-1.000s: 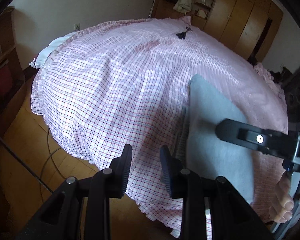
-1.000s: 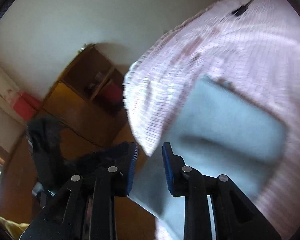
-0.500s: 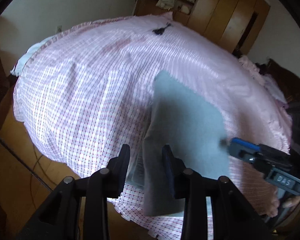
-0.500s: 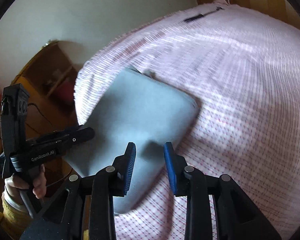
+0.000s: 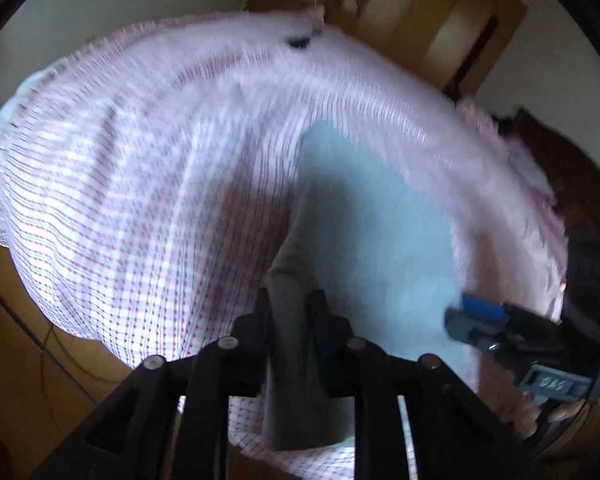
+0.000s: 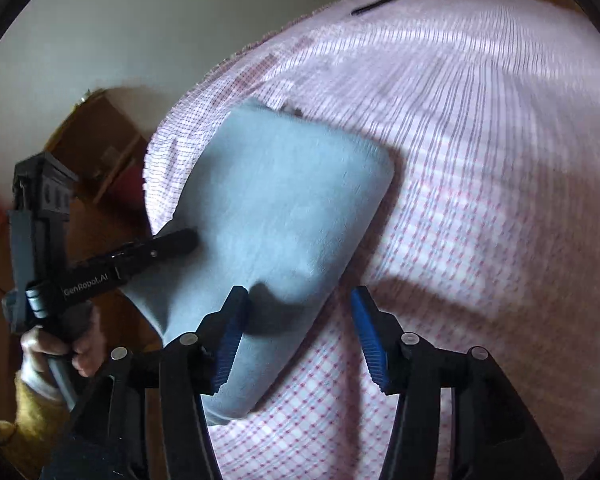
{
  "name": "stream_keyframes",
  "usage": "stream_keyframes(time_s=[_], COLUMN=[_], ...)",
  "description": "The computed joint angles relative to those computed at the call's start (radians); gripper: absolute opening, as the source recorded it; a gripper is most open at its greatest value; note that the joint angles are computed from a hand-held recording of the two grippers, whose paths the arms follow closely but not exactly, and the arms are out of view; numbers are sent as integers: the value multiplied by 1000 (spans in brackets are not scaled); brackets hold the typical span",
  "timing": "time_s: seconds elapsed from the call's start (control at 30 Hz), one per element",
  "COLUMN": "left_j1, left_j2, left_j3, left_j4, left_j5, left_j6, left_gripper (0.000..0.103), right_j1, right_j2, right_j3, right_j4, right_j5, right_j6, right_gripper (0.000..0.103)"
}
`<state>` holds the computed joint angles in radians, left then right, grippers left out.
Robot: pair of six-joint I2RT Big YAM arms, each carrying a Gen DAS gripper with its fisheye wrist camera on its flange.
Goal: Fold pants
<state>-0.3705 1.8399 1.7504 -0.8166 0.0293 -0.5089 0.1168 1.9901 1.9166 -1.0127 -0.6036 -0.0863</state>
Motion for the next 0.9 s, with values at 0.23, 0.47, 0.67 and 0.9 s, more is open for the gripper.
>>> stream_keyframes(time_s=[0.23,0.47,0.67,0.9], left_j1=[37,53,39,3], left_j2=[38,97,15,-71], left_j3=[-8,22,-96,-149], left_j4=[96,166,308,353], left_j5=[176,260,191,131], left_j6=[6,-19,-109,-154], left_gripper=[45,50,28,27], right_j1=[13,48,44,5], right_j2=[67,71,-51,-130], right_j3=[59,95,-14,-57], right_j4=[-28,7,90,58], right_j5=[-86,-19,-72,-132], right_j6=[78,115,22,-53], right_gripper=[50,34,21,21])
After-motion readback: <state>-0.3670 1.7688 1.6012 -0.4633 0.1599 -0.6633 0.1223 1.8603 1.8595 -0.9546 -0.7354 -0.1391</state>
